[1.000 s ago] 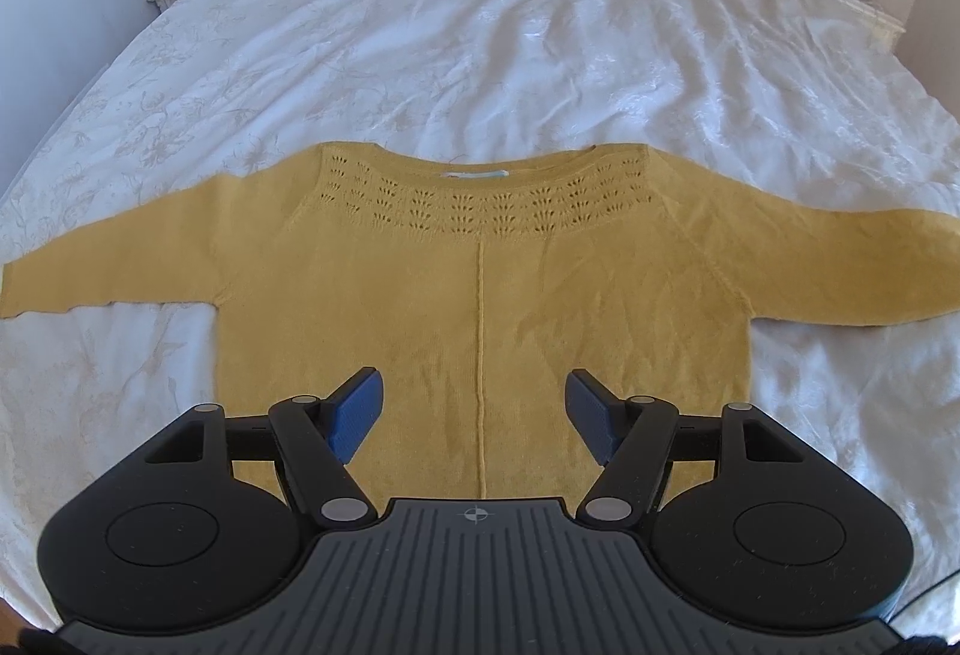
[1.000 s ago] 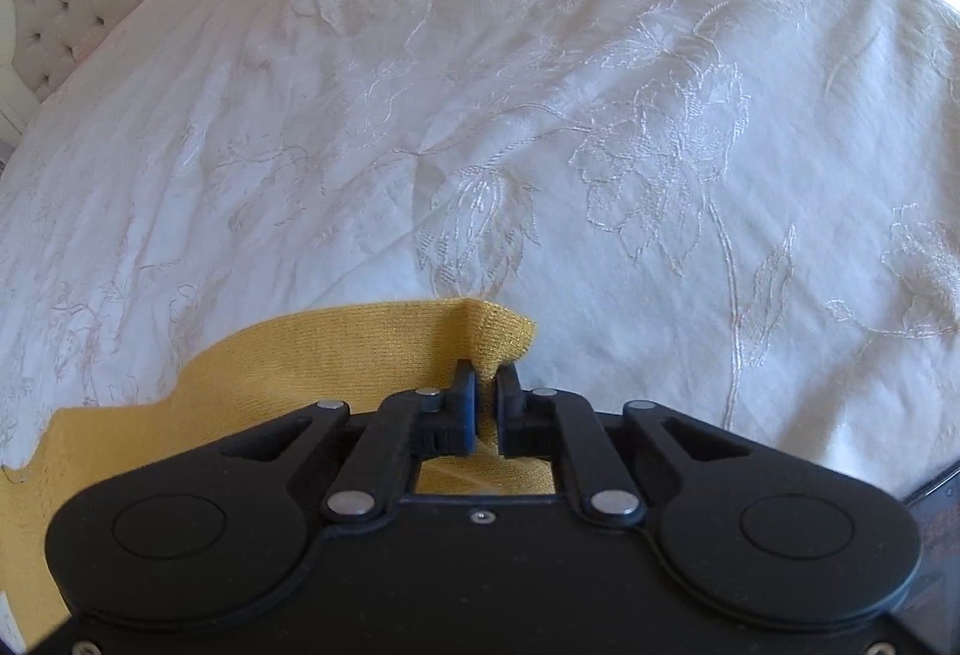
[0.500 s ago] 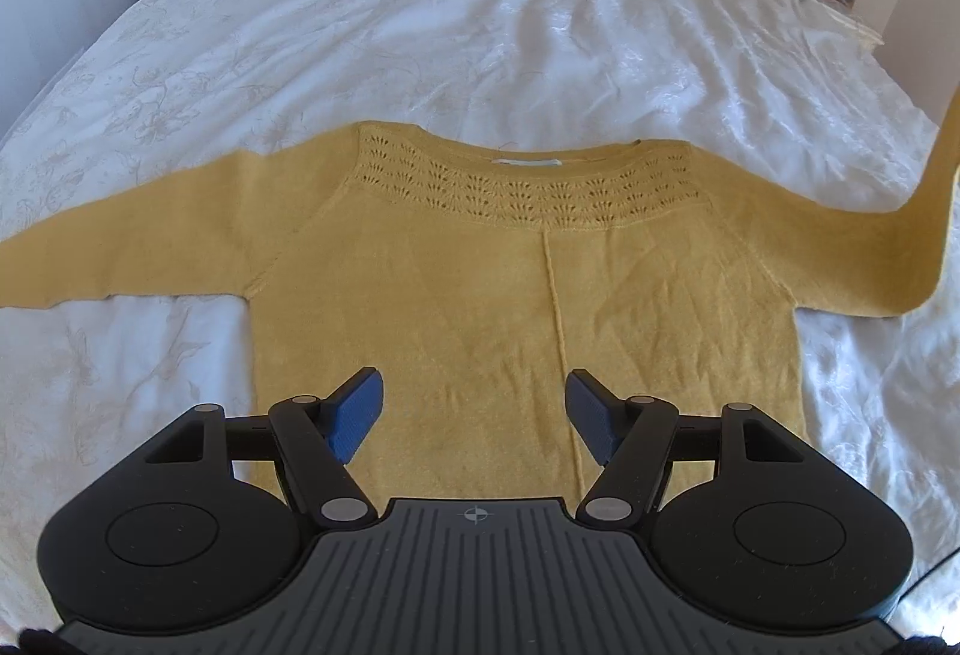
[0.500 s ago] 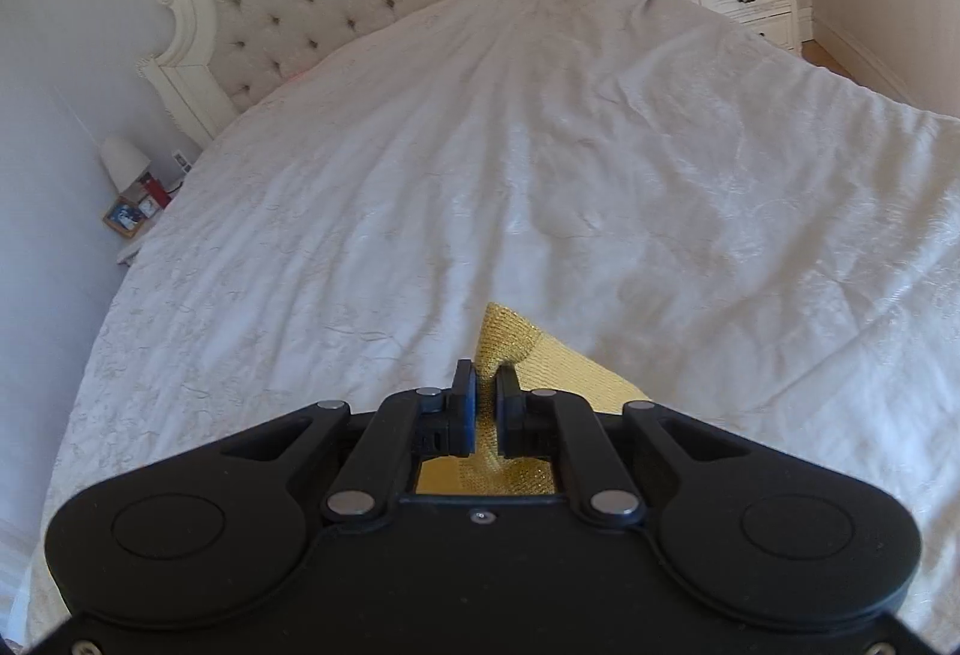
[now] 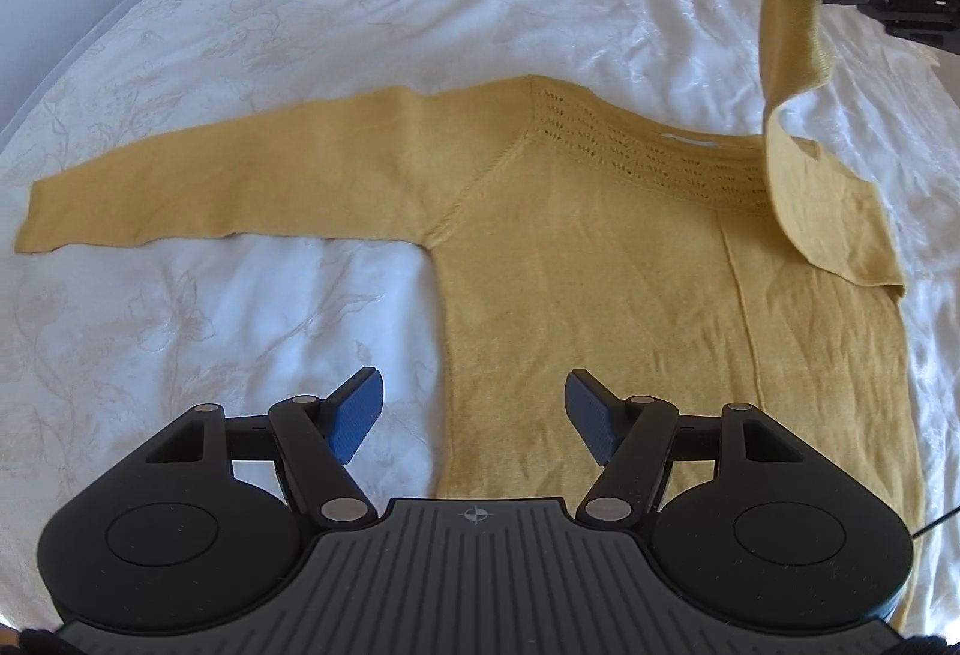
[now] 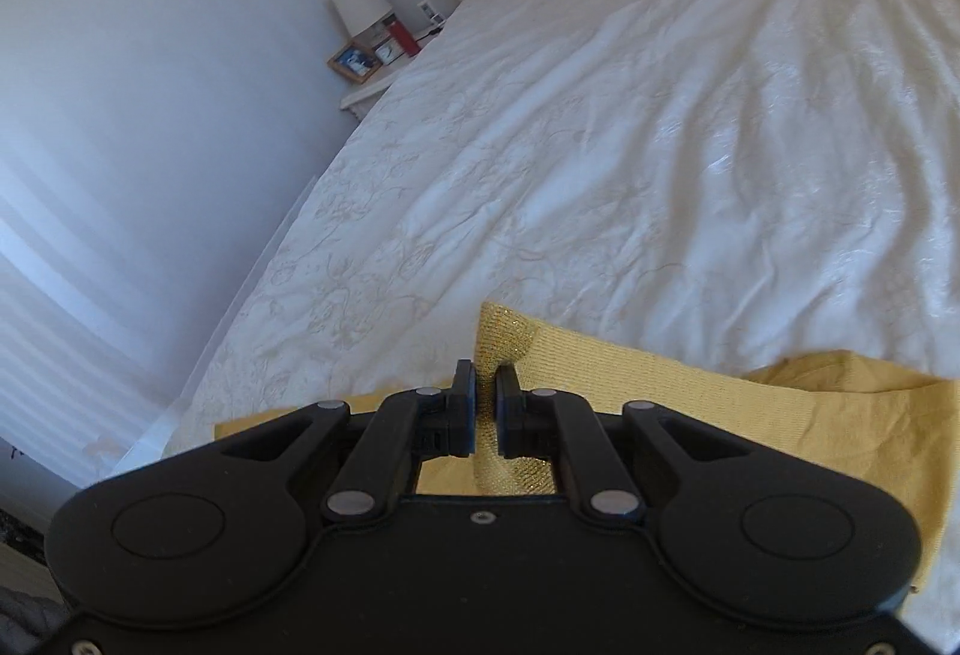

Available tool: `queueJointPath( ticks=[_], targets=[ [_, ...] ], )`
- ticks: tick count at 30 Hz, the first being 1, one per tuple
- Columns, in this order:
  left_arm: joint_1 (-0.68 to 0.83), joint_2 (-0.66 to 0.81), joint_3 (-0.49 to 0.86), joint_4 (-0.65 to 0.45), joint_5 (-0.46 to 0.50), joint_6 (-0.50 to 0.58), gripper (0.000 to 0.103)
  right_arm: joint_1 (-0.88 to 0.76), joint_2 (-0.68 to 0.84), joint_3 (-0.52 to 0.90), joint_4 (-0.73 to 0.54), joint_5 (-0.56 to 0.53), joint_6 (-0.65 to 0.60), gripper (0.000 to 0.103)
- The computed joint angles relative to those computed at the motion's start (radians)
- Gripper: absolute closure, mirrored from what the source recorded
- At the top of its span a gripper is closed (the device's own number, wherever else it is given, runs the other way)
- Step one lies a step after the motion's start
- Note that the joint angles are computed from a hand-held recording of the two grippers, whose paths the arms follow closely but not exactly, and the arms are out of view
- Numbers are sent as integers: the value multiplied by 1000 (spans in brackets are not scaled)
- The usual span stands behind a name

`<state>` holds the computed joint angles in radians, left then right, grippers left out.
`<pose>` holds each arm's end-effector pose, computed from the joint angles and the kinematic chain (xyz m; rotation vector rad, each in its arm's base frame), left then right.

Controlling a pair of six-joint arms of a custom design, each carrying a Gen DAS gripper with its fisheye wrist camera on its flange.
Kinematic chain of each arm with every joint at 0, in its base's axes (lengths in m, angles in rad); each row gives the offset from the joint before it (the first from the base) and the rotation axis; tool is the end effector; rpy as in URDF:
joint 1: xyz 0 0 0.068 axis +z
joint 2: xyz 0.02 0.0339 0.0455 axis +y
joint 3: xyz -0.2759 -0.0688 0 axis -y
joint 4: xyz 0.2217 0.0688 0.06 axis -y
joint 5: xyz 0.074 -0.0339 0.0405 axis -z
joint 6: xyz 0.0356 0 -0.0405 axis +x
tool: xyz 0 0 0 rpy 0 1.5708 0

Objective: Fold small clothes
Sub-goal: 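Fold the held sleeve across the sweater back and open the right gripper, then grasp the other sleeve cuff with the left gripper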

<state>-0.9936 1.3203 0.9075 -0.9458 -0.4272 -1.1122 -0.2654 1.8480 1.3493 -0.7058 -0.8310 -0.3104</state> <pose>0.1221 -0.1605 0.2428 -0.2196 2.6591 0.0396 0.3485 -0.0675 0.2340 -0.2523 2.4163 0.8969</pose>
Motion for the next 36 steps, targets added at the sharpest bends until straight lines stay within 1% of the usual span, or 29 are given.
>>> queueJointPath(
  ticks=[4,5,6,9,10,12,14,19,22,24,27,29,36],
  targets=[
    [65,-44,-46,29,21,55,37,156,12,-98,109,88,32,89],
    [86,-56,-62,44,29,76,37,179,17,-118,137,104,29,87],
    [104,-69,-76,60,39,95,37,208,7,-159,180,126,34,81],
    [179,-117,-139,158,90,164,37,249,-2,-233,271,175,52,76],
    [204,-128,-158,197,110,179,37,264,-11,-255,302,193,64,71],
    [259,-141,-192,275,155,219,37,249,-33,-297,334,216,42,55],
    [295,-115,-196,328,177,263,37,218,-54,-326,348,235,9,50],
    [352,20,-159,465,194,413,37,87,-108,-413,365,280,-77,50],
    [396,134,-123,554,242,495,38,0,-120,-440,348,291,-104,50],
    [420,205,-99,604,285,520,39,-47,-129,-455,335,300,-129,50],
    [451,305,-59,651,331,527,41,-107,-135,-472,316,303,-157,50],
    [467,356,-37,662,351,517,43,-140,-132,-480,304,300,-170,50],
    [533,441,-18,709,408,494,45,-175,-107,-492,305,309,-167,50]
  ],
)
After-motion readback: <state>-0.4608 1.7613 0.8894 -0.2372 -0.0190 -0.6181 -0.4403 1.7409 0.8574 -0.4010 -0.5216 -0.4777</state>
